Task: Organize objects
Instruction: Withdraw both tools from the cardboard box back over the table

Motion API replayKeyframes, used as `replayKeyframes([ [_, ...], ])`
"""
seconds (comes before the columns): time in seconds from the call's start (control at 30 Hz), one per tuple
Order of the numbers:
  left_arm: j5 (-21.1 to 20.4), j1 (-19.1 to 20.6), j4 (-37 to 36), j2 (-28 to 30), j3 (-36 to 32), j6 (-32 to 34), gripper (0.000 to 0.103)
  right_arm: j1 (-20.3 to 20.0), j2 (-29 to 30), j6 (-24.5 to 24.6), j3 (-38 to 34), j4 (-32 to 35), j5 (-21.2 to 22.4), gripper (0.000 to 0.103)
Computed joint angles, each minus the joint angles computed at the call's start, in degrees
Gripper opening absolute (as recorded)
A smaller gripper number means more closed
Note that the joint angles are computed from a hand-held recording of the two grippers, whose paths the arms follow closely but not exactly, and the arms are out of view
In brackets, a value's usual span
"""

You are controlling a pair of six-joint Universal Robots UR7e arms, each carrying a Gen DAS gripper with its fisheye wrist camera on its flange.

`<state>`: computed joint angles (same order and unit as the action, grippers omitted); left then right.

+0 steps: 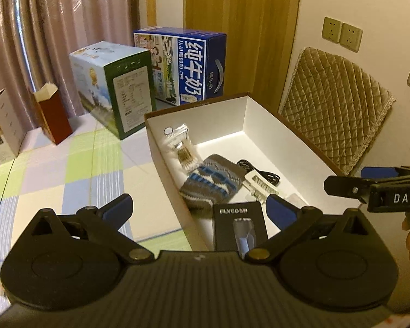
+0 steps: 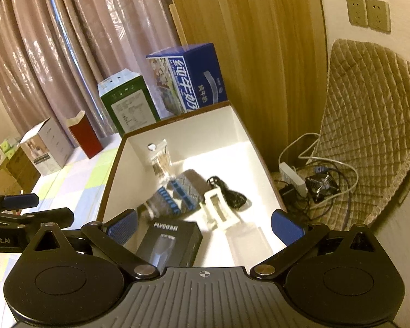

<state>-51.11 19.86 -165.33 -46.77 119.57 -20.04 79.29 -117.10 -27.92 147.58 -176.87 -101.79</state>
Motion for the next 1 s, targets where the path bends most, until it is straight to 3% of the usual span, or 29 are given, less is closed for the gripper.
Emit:
replayKeyframes([
  [0.57, -1.42, -3.63, 4.63, -7.95, 8.21, -8.20, 0.102, 5.90, -5.09, 3.49, 4.69, 4.41, -5.78, 0.101],
  [1.0, -2.25, -4.50, 10.74, -15.18, 13.80, -13.71, 0.102, 14.22, -1.10, 7.99, 6.77, 5.04, -11.50, 0.101],
])
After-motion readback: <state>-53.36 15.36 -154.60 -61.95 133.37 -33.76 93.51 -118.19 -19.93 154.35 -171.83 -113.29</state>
